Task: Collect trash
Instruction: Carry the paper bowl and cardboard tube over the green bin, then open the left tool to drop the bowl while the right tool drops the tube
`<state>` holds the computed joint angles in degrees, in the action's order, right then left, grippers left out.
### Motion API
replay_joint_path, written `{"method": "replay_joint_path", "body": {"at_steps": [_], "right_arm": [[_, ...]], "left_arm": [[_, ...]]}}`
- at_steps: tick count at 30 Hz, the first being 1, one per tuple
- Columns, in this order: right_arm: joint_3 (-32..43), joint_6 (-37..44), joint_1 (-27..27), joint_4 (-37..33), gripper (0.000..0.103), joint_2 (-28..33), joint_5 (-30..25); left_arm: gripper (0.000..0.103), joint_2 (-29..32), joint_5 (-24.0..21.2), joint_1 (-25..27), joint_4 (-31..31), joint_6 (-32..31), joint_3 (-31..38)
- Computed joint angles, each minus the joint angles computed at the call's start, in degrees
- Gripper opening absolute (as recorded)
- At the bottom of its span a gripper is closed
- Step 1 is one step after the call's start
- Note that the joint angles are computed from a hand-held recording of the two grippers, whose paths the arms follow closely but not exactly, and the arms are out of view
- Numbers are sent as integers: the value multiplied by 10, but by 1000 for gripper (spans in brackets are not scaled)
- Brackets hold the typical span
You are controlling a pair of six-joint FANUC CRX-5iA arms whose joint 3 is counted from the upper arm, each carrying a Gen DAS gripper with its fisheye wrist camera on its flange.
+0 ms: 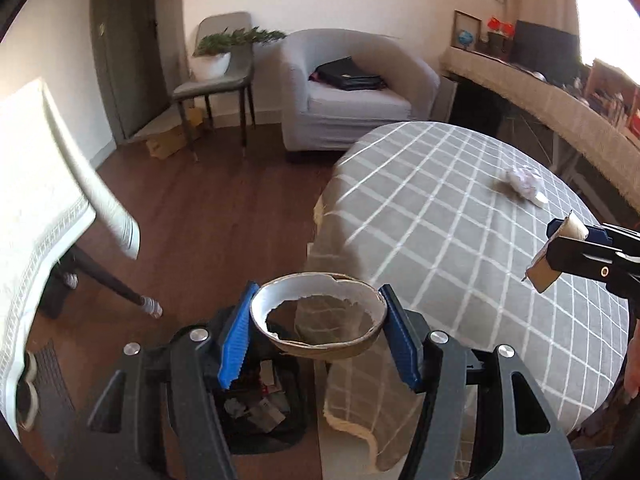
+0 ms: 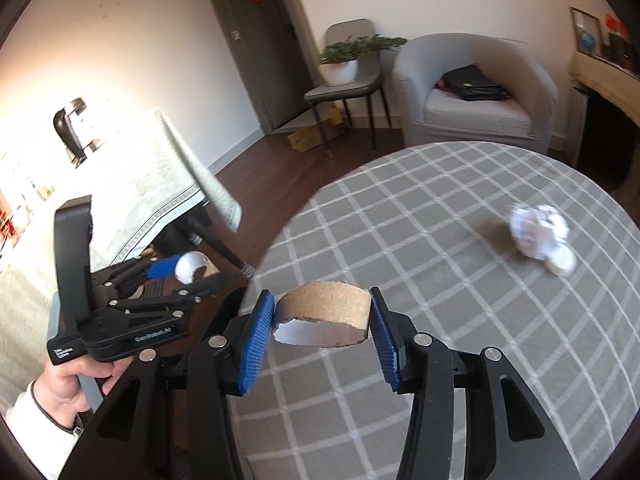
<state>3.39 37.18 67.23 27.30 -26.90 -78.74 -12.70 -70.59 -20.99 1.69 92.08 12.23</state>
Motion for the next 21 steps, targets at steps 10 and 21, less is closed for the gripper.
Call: {"method": "replay_joint_path", "body": {"at_steps": [10, 21], "right_arm": [[53, 36, -10, -44, 48, 84, 51], [93, 68, -13, -82, 48, 150, 76]], "left_arm": [[63, -42, -28, 124, 61, -58, -88], [65, -36, -61, 186, 70, -130, -136]]}}
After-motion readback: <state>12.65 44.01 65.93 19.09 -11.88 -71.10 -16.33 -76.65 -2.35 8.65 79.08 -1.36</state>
